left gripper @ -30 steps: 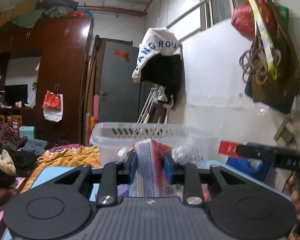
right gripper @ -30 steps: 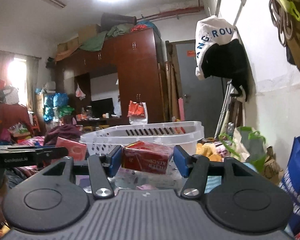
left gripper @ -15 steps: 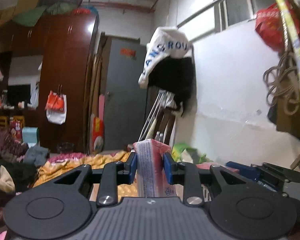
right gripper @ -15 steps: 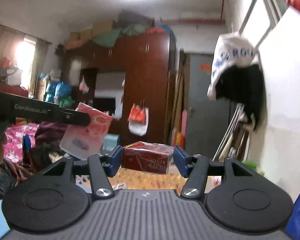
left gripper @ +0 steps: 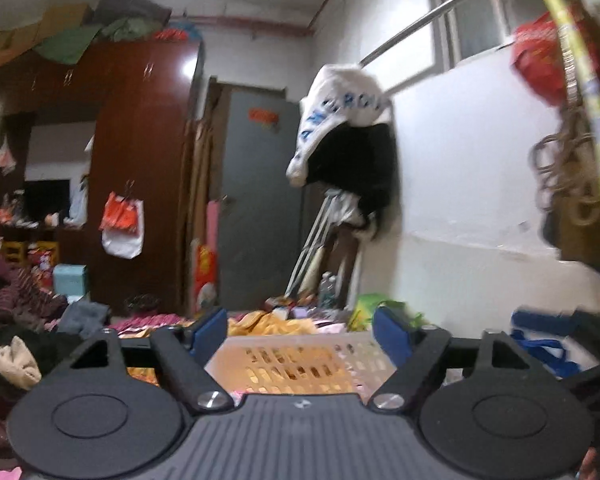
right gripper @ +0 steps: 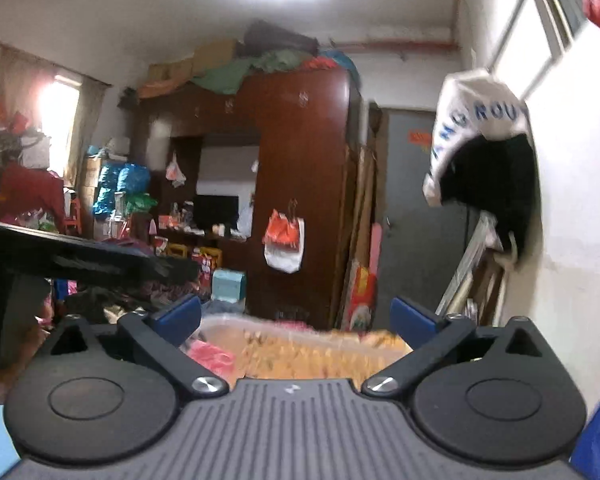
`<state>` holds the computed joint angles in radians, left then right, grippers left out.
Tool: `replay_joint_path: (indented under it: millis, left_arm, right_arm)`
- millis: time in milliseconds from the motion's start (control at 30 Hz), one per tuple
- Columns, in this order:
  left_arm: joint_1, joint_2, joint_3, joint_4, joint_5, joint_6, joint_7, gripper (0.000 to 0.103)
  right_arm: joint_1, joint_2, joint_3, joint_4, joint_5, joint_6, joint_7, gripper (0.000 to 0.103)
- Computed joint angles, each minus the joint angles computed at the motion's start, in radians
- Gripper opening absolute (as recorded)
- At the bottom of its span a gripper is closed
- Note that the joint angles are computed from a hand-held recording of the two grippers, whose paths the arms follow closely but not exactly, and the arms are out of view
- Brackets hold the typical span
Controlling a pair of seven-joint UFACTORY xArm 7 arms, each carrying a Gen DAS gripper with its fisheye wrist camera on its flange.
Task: Organize objects
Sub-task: 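Grasp a tall white-blue box with the left gripper while the right grasps a red candy bag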
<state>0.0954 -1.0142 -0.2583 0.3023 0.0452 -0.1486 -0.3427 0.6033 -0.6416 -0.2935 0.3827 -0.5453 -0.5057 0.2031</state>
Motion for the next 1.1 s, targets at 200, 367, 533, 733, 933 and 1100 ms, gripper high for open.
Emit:
replay_joint_path:
  millis: [200,367,533,733,933,1100]
  left_arm:
    - [-0.094,-0.358,-0.025,-0.215,-0.011,0.231,-0.094,0.089]
    - [-0.155,-0.399,0.011,-0.315,0.005,0.273,-0.164,0.089]
    - [-0.150,-0.277,0.021,-0.296,0.036,0.248,-0.180,0.089]
    - [-0.148,-0.241,-0.032,-0.281,0.084,0.261,-0.211,0.089]
    - [-0.115,-0.161,-0.082,-0.247,0.112,0.247,-0.258,0.089]
    - [-0.078,-0.121,-0.163,-0.208,0.150,0.263,-0.303,0.088]
  right_arm:
    - [0.003,-0.225,-0.054,-0.187,0.035,0.277,-0.013,0.103]
    - [0.175,-0.301,-0.291,-0.260,0.067,0.345,-0.130,0.101]
    - [0.234,-0.276,-0.283,-0.236,0.124,0.385,-0.182,0.074]
    - [0.288,-0.276,-0.291,-0.222,0.204,0.467,-0.236,0.040]
    - [0.293,-0.340,-0.330,-0.283,0.266,0.403,-0.322,0.039]
    - [0.246,-0.359,-0.287,-0.380,0.312,0.177,-0.388,0.039]
